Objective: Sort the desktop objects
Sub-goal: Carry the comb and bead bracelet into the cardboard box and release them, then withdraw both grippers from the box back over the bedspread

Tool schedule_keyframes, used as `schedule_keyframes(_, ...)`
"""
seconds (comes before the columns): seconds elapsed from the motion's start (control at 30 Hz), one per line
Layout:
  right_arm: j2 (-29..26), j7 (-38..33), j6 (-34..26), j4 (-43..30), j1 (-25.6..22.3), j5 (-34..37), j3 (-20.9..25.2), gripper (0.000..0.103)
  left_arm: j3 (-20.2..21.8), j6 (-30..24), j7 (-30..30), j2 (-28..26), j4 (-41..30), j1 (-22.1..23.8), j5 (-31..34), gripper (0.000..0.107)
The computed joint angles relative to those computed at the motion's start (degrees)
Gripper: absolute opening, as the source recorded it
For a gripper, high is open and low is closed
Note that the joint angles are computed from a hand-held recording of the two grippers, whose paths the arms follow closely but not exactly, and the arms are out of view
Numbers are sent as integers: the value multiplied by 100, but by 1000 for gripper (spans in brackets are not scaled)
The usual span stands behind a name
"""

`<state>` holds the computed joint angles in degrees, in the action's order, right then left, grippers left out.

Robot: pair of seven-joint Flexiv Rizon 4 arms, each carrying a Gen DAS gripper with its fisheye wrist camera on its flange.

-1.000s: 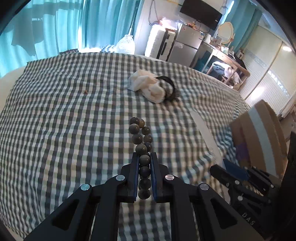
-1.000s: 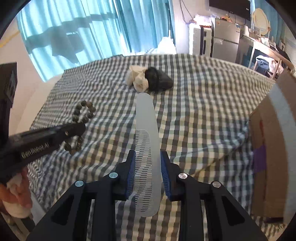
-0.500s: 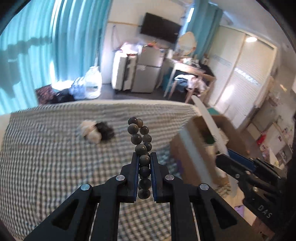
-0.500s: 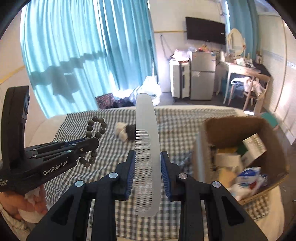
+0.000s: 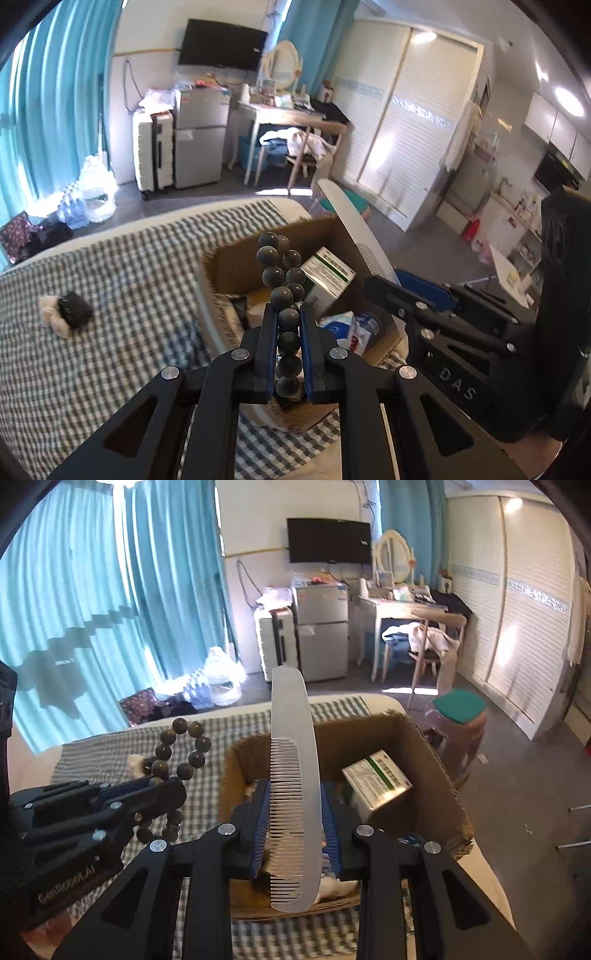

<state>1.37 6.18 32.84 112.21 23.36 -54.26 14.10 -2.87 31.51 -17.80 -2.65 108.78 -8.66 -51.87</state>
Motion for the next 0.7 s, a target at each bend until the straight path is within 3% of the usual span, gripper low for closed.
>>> schedule_keyframes(0.23, 262, 137, 552, 684, -390, 259, -94, 28, -129, 289, -181, -220, 167, -154, 277, 13)
schedule_keyframes(0.27, 282, 230, 614, 750, -428, 236, -92, 33, -116, 133, -233, -262, 129, -111, 277, 19)
schedule_keyframes(0.33, 270, 278, 372, 713, -426, 337, -43, 60, -96, -2, -272, -302, 88, -49, 314, 52)
schedule_keyframes(0.37, 243, 368, 83, 643, -379, 352, 16, 63, -75, 154, -334, -286, 122, -47, 429, 81)
schedule_keyframes(0.4, 251, 501, -82, 623, -346, 302, 50, 63, -58, 340, -333, -223, 207, -51, 422, 87)
schedule_keyframes(0.5, 293, 750, 0, 619, -302, 171, 81, 63, 37, 563, -178, -27, 379, 21, 247, 91)
schedule_keyframes(0.57, 241, 827, -87, 511, -217, 30, 128, 63, 95, 1114, -162, 97, 532, 20, 334, 101)
schedule_keyframes(0.63, 107, 771, -230, 315, -87, -81, 161, 81, 132, 1873, 4, 177, 702, 8, 350, 103)
schedule_keyframes(0.7, -69, 621, -317, 98, 53, -231, 151, 87, 183, 2499, -136, 156, 741, 60, 514, 103)
